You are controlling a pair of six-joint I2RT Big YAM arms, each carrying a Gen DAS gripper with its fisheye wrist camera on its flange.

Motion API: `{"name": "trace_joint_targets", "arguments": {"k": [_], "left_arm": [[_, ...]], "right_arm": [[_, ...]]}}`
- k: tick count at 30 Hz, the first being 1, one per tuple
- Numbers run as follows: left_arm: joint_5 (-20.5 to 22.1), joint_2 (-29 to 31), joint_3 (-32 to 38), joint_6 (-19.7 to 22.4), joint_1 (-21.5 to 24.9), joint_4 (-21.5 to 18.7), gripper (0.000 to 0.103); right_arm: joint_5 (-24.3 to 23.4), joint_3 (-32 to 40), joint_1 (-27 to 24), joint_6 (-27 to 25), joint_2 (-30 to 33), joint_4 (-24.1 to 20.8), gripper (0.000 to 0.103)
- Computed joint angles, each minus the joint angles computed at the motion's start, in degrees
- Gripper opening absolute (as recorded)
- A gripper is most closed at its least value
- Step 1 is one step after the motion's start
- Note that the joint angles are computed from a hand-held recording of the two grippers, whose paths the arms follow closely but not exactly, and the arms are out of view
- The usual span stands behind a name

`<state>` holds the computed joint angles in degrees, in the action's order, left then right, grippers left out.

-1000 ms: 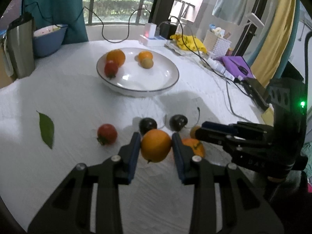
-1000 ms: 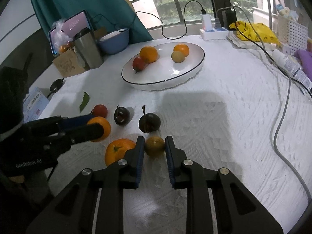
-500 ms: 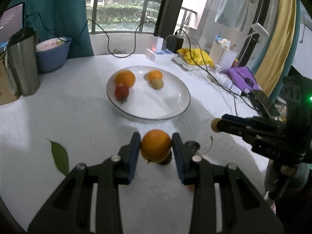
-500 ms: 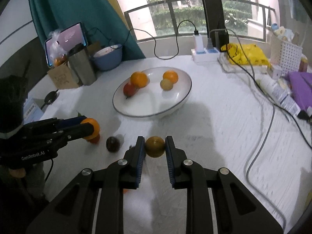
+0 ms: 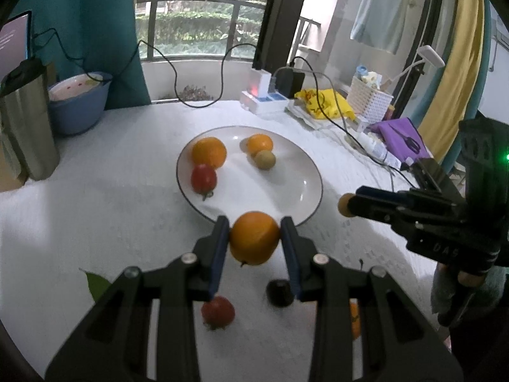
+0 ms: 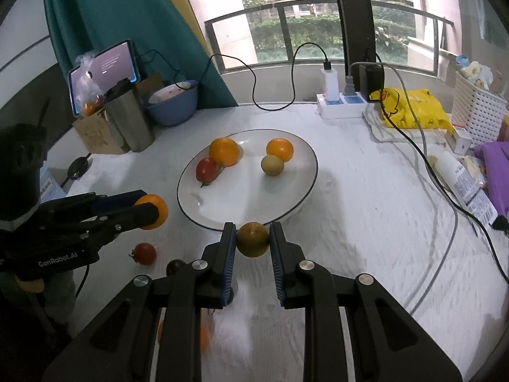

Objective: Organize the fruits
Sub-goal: 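Carry the orange and yellow fruit onto the white plate and release both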

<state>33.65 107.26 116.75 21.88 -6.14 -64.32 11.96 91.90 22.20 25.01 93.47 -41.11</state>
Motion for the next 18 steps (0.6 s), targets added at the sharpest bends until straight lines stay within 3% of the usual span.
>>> {"name": "trace_joint_targets", "arguments": {"k": [18], "left_arm": [[-1.4,10.5,14.3,-1.0,-2.6,-4.0,0.034]], "right_arm": [[-2.8,7.2,-3.3,-2.5,6.4,-1.2,0.023]]}}
